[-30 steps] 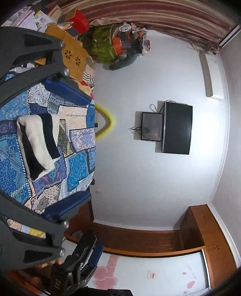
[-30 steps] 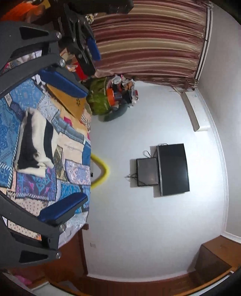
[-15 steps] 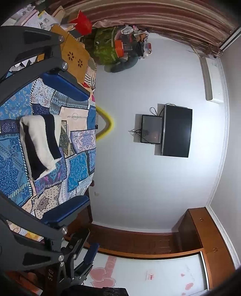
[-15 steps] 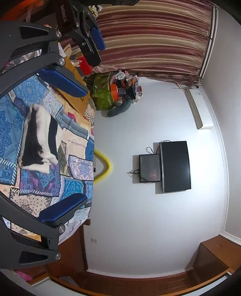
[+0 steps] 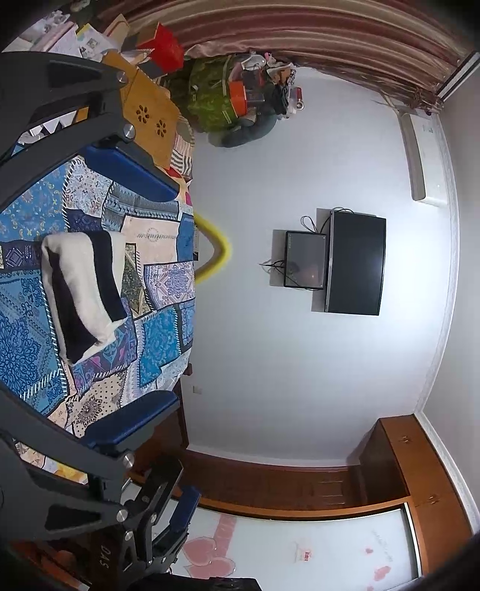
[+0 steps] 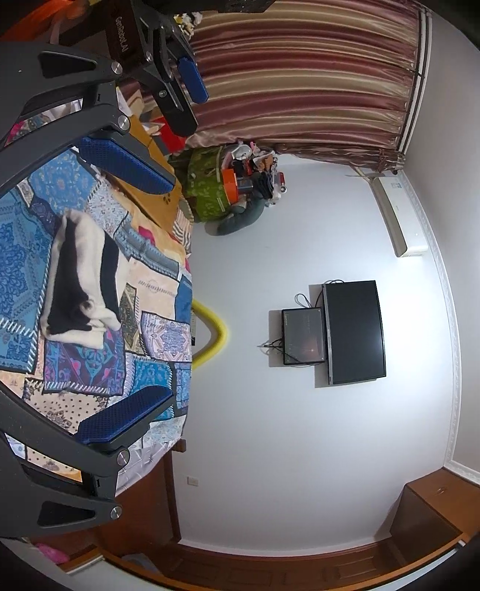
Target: Fold small clothes
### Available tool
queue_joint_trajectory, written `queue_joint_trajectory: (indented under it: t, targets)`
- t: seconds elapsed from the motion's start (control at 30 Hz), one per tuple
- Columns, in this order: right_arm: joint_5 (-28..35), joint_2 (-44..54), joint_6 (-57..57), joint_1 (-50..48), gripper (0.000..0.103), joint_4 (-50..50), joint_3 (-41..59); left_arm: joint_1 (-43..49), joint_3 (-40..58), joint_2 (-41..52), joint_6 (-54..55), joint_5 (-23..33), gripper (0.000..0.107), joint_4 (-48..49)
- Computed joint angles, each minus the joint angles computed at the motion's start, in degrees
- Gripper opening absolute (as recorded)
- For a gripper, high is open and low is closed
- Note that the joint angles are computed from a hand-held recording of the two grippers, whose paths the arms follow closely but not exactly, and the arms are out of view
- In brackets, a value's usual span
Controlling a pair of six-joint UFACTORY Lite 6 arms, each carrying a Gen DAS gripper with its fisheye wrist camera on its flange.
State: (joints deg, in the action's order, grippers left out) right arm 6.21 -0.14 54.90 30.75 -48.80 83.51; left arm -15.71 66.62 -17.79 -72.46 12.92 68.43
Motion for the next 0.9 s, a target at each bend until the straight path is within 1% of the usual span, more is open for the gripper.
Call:
queue_joint_trajectory:
  t: [0.13, 0.23, 0.3, 0.43, 0.6, 0.67, 0.77, 0.8, 0.9]
  targets:
    - [0.3, -0.1, 0.7, 0.1, 0.103, -0.6, -0.1, 0.6, -0.1, 0.0, 2.7, -0.8, 0.103, -3.1]
    - [0.4, -0.3, -2.5, 0.0, 0.103, 2.8, -0.1, 0.8, -0.1, 0.1, 3.9, -1.0, 0.103, -4.4]
    - [0.5, -0.3, -4.9, 0.0, 0.103, 5.2, 0.1, 0.6, -0.2, 0.0, 3.2, -0.8, 0.103, -3.8]
    - [0.7, -0.4, -5.4, 0.0, 0.103, 5.7, 0.2, 0.9, -0.4, -0.1, 3.8, -1.4, 0.103, -4.7]
    - [0.7, -0.4, -9.3, -0.3, 0.103, 9.7, 0.2, 0.9, -0.5, -0.1, 3.6, -1.4, 0.103, -4.5]
    - [0.6, -0.3, -8.1, -0.3, 0.103, 8.5, 0.3, 1.0, -0.5, -0.1, 3.9, -1.5, 0.103, -4.8]
    - [0.7, -0.3, -8.1, -0.3, 0.103, 8.5, 0.3, 1.0, -0.5, -0.1, 3.9, -1.6, 0.103, -4.9]
    - [0.7, -0.4, -9.5, -0.3, 0.103, 10.0, 0.3, 1.0, -0.4, 0.0, 3.9, -1.7, 0.103, -4.9]
    - [0.7, -0.3, -8.8, -0.3, 0.103, 9.2, 0.3, 0.8, -0.1, 0.3, 3.7, -1.6, 0.103, -4.5]
